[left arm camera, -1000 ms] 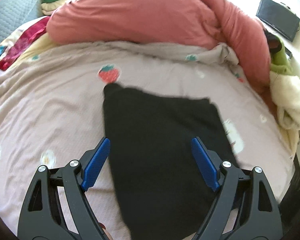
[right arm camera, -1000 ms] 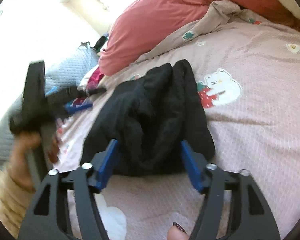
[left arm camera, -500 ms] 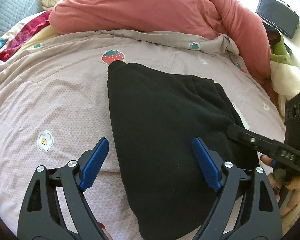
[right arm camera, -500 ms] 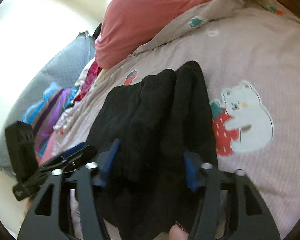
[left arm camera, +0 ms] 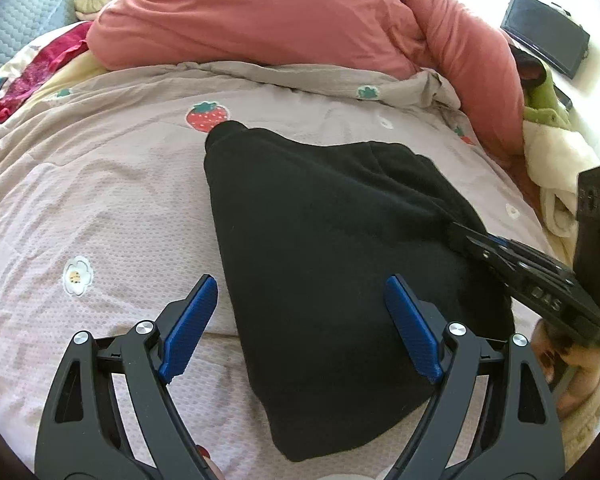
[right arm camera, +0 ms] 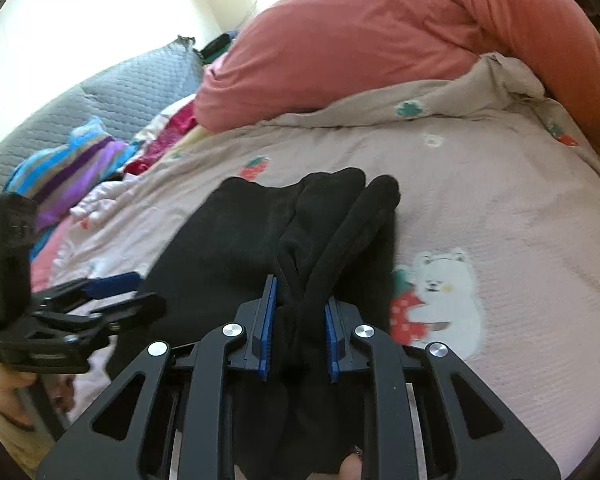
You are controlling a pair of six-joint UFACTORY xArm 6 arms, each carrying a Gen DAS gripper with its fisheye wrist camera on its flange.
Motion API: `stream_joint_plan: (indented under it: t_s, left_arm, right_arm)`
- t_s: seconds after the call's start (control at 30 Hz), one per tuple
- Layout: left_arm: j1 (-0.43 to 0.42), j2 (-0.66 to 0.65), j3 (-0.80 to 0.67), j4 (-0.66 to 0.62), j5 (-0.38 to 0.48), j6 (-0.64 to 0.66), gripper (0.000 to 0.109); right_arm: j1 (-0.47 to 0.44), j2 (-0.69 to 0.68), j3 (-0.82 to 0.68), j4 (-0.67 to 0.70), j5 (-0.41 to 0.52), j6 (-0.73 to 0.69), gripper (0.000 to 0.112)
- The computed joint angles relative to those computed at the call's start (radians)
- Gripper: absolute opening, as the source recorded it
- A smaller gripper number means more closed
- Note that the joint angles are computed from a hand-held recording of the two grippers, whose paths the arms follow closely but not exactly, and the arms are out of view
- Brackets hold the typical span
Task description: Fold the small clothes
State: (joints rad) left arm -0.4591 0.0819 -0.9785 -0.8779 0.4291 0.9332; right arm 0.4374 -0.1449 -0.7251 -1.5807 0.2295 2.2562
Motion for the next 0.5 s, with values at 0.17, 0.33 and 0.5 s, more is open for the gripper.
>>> stream_joint_plan:
  t_s: [0.17,0.33,0.5]
  left_arm:
    - [-0.012,0.016,0.01,0.004,-0.015,-0.013,0.082]
    - [-0.006,0.014,0.018,-0.018,-0.016,0.006,0.082]
    - [-0.007,0.008,0.025,-0.023,-0.026,0.015,0.082]
  right_arm:
    - [-0.008,0.046,0.009,-0.043,0.012,0.121,0.042]
    - [0.05,0.015,0.037,0.082,0.112,0.04,0.045]
    - [0.133,-0.007,0.033,0.238,0.253,-0.116,0.05]
